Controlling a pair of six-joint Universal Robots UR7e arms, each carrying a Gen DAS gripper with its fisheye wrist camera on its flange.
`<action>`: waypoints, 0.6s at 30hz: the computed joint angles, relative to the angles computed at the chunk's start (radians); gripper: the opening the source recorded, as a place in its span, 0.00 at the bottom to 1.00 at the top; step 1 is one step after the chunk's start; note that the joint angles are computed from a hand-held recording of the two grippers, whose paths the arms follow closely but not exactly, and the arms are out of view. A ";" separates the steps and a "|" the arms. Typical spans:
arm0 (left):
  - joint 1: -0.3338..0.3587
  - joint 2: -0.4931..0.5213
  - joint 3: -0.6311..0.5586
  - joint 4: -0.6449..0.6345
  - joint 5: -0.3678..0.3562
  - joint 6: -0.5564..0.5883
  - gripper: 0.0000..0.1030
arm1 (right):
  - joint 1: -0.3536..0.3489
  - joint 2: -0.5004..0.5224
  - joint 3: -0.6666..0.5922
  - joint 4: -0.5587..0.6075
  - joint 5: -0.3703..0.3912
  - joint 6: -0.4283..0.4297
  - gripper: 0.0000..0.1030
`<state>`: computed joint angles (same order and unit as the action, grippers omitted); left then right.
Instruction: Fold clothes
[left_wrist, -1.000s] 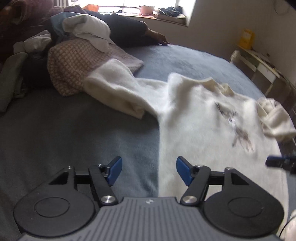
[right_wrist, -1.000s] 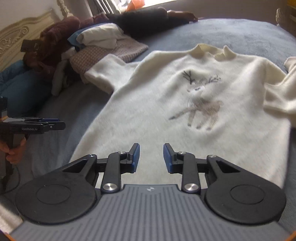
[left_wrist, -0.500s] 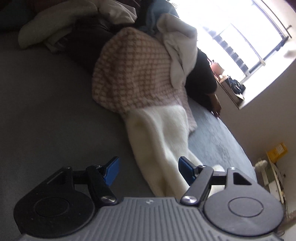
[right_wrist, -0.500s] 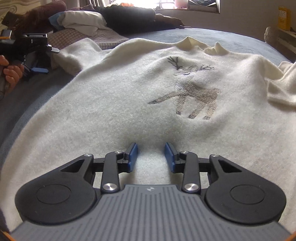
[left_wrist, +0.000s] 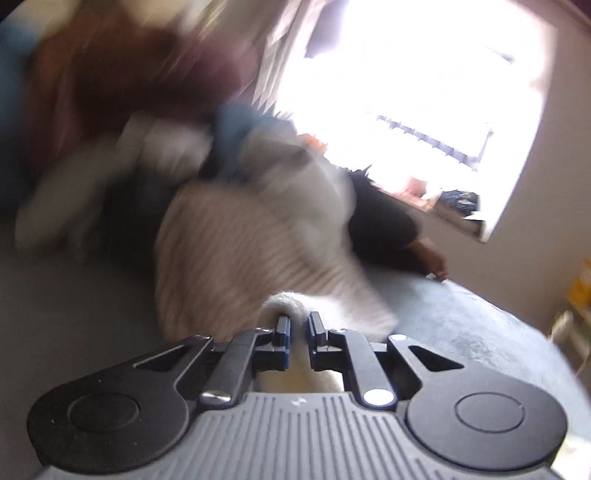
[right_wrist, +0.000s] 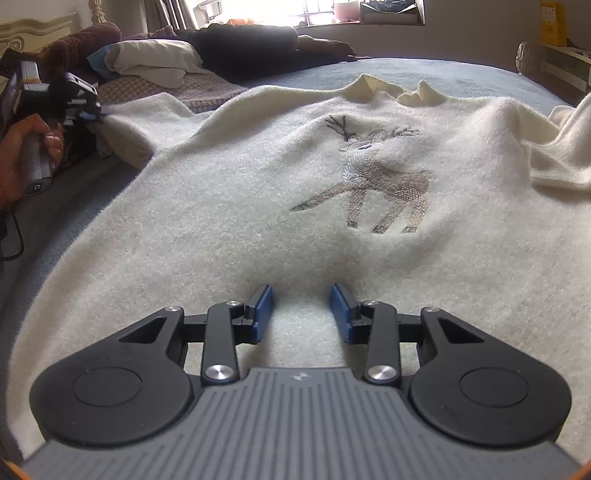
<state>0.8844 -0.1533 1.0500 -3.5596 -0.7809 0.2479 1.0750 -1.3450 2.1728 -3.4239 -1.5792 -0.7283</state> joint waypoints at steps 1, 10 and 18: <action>-0.013 -0.002 0.047 -0.055 -0.053 0.097 0.10 | -0.001 0.000 -0.001 0.001 0.004 0.001 0.36; -0.079 -0.112 0.300 0.397 -0.359 0.129 0.29 | -0.005 -0.002 -0.003 0.010 0.015 -0.012 0.38; -0.045 -0.222 0.445 0.343 -0.400 -0.066 0.60 | -0.004 -0.007 -0.007 0.030 0.015 -0.016 0.38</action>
